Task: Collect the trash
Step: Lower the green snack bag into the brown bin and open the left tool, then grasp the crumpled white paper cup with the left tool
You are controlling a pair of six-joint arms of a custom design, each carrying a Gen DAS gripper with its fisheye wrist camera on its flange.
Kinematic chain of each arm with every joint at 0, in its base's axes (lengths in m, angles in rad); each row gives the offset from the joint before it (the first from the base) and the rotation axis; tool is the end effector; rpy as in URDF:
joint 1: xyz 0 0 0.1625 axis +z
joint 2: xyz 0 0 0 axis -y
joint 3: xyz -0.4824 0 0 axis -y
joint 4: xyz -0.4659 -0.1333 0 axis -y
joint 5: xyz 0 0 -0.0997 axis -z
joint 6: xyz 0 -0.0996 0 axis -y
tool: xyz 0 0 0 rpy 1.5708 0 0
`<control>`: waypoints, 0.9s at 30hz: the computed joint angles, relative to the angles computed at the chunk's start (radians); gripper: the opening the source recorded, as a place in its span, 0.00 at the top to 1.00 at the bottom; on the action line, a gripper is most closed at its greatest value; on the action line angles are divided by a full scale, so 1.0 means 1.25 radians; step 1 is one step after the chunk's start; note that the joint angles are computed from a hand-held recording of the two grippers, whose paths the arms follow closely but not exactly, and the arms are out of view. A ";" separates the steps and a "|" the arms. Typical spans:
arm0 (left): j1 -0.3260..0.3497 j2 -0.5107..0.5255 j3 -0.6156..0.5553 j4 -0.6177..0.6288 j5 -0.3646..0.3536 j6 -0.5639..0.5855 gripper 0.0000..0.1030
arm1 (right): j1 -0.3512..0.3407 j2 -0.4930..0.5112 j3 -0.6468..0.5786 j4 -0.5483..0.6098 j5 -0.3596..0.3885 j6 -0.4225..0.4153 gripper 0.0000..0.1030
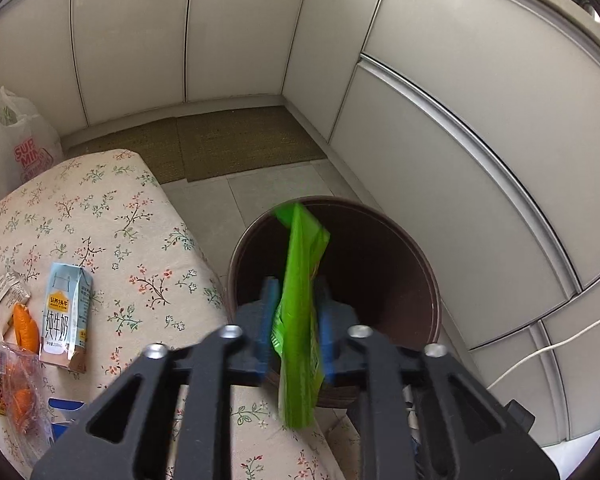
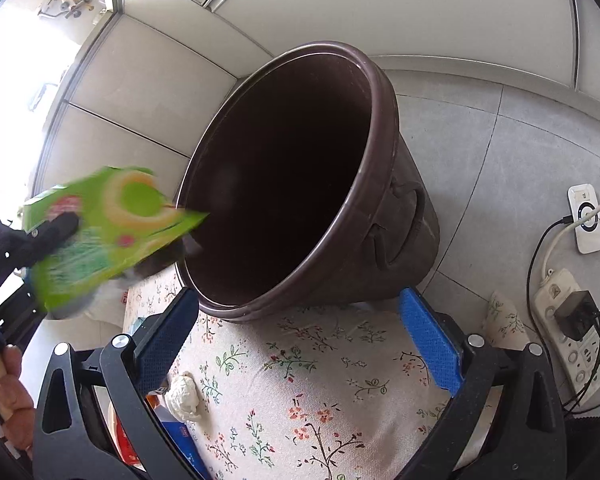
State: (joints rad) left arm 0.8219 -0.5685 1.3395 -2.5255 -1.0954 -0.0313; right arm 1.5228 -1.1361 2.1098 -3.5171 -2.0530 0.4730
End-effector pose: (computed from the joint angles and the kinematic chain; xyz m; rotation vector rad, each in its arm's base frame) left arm -0.4510 -0.7479 0.0287 0.9017 2.5779 -0.4842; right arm 0.0585 -0.5977 0.2474 -0.9664 -2.3527 1.4342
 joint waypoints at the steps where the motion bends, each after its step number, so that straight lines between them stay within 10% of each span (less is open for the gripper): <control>1: -0.001 -0.002 0.005 -0.007 0.003 0.000 0.42 | 0.000 -0.003 -0.001 0.003 0.002 -0.001 0.07; 27: 0.016 -0.260 0.414 -0.244 0.273 -0.071 0.33 | 0.031 0.021 -0.042 0.088 0.022 -0.169 0.07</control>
State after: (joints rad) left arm 0.8424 -0.8939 1.8570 -2.8308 -0.7537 -0.1195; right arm 1.5614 -1.1097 2.0578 -3.4074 -2.0250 0.2617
